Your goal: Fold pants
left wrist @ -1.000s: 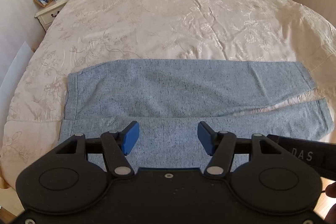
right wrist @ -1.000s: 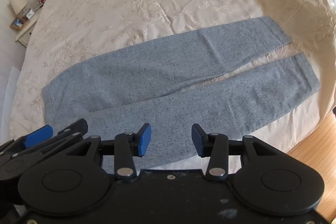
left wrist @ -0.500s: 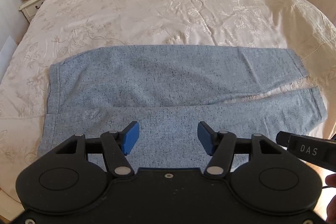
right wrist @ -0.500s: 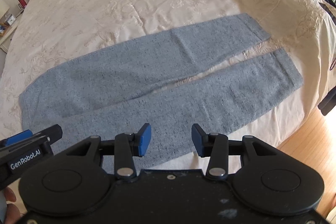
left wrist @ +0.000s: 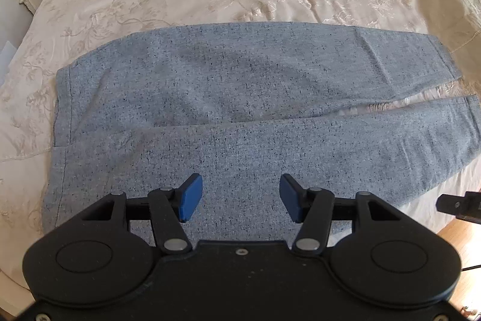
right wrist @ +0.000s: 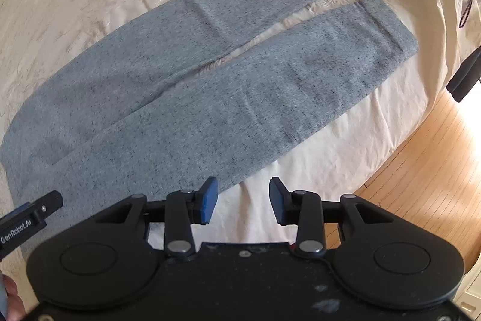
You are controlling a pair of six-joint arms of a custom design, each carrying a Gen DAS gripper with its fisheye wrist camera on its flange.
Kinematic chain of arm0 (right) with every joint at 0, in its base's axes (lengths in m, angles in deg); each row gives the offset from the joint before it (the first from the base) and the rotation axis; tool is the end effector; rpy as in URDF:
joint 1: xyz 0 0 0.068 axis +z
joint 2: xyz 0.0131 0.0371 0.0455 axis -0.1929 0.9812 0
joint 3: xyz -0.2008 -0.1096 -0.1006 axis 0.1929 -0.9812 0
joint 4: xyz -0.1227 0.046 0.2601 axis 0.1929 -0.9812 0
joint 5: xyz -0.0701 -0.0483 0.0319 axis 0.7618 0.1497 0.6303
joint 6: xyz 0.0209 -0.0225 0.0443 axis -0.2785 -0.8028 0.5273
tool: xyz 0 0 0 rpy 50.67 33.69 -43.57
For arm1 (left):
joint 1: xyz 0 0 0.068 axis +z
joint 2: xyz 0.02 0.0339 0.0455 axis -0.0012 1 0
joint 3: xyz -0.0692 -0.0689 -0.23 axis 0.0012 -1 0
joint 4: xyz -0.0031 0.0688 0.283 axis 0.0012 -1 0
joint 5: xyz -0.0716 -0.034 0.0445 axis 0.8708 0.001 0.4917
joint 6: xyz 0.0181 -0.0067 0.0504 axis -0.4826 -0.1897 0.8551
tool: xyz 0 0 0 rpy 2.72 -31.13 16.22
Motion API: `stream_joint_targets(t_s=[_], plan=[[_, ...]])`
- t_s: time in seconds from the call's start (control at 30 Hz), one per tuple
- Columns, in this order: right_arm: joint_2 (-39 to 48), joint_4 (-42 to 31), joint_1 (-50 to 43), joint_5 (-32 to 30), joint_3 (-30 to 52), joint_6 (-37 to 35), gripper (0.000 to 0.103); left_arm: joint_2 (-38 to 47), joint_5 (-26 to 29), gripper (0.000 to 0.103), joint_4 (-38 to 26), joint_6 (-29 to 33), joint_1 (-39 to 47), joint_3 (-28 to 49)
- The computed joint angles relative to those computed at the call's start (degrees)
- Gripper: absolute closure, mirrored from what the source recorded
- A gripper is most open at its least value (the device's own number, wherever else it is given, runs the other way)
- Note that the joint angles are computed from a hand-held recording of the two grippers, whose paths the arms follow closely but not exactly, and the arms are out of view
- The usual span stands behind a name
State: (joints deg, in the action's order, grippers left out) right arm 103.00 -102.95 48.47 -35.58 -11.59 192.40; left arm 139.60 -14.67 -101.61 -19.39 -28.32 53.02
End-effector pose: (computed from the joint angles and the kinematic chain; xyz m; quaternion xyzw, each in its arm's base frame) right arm 0.1362 0.2180 0.2331 0.3752 0.9213 -0.0015 0.1023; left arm 0.2176 -0.1143 0.2514 0.1890 0.9640 -0.0224 0.1859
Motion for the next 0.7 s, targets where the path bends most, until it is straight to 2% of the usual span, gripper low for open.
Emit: stream_joint_targets(t_s=[0.07,0.17,0.3,0.4,0.53,0.7], plan=[[-0.98,-1.82,-1.53,1.25,-0.94,-1.53,0.066,1.46,-0.13,0.043,1.34,-0.82,-0.08,0.37],[-3.49,-1.04,-5.52,3.6,-3.26,-7.81,0.065,5.09,-1.14,0.043,3.98,-2.35,-0.85,2.08],[-4.34,4.67,-13.0,7.89,-6.0,-19.43,0.064,11.93,-2.63,0.043,8.48,-3.64,-2.53,5.88],[-1.4,12.61,-19.92,9.32,-6.75,-32.56,0.064,17.41,-5.02,0.043,12.06,-4.87,-3.64,8.88],[5.11,23.77,-28.34,5.91,-5.87,-47.04,0.064,25.67,-6.54,0.043,14.66,-7.18,-3.7,13.49],[15.32,35.99,-34.8,-1.0,-3.14,-57.92,0.064,36.09,-8.04,0.043,17.83,-8.7,-3.52,18.33]])
